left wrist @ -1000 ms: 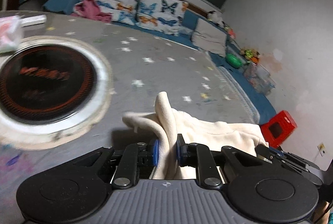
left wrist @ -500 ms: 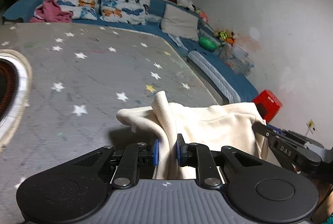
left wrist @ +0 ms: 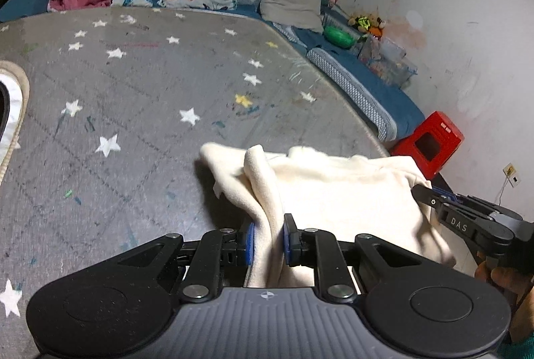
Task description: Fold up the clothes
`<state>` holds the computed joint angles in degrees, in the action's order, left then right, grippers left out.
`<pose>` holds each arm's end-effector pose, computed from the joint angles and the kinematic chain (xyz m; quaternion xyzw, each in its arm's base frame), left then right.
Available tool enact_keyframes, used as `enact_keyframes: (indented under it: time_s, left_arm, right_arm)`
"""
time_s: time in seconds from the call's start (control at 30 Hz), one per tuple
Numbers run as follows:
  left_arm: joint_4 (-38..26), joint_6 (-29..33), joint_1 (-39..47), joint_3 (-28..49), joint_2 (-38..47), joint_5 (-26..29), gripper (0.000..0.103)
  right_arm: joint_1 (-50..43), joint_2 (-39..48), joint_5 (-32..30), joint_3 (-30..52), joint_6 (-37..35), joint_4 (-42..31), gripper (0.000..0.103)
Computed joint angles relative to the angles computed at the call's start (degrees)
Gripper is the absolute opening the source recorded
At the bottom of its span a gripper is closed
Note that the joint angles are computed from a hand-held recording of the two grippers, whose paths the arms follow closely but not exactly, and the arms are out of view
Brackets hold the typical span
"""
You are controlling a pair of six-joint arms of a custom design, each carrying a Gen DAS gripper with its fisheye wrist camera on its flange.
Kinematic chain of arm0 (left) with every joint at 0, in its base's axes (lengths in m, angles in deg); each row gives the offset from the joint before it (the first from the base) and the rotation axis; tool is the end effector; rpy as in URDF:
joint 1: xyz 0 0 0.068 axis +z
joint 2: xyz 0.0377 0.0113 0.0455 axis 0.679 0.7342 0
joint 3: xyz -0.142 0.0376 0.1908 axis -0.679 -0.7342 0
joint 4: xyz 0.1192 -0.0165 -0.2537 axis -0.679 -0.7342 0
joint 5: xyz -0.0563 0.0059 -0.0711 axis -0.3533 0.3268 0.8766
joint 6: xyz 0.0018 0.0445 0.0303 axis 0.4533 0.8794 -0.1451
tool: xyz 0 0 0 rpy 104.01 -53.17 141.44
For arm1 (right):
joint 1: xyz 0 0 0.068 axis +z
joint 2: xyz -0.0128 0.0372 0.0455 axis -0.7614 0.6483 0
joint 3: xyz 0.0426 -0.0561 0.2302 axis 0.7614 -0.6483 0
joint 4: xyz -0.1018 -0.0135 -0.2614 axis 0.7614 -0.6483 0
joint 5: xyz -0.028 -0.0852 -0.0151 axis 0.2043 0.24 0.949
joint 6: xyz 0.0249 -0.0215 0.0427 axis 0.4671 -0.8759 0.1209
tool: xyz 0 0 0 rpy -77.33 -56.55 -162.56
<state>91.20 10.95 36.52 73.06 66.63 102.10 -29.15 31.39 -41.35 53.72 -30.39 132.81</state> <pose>0.3285 -0.0536 -0.0171 0.1503 0.9095 -0.2526 0.2939 0.2239 0.0666 -0.0255 0.0820 0.8949 -0.0628 0.4341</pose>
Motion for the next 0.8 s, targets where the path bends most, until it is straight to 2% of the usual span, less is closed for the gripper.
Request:
enact_keyframes:
  time_s: [0.3,0.43,0.63,0.8]
  left_arm:
    - [-3.6,4.5,2.7,-0.3,-0.3,2.4,0.020]
    - [-3.4,5.4,3.2,-1.1,-1.5,1.4,0.028]
    - [-1.2,6.4,3.3,-3.4,-4.8,-0.8,0.027]
    - [-0.1,6.0,3.9,-4.0,-7.3,0.1,0.027]
  right_arm:
    - [1.7,1.1,-0.2,-0.3,0.5,-0.9,0.011]
    - [2.5,-0.6,0.2,-0.6,0.7,-3.0,0.013]
    - [1.7,-3.9,0.7,-2.7,1.4,-2.8,0.017]
    - [2.6,-6.8,0.7,-4.5,0.6,-1.2,0.019]
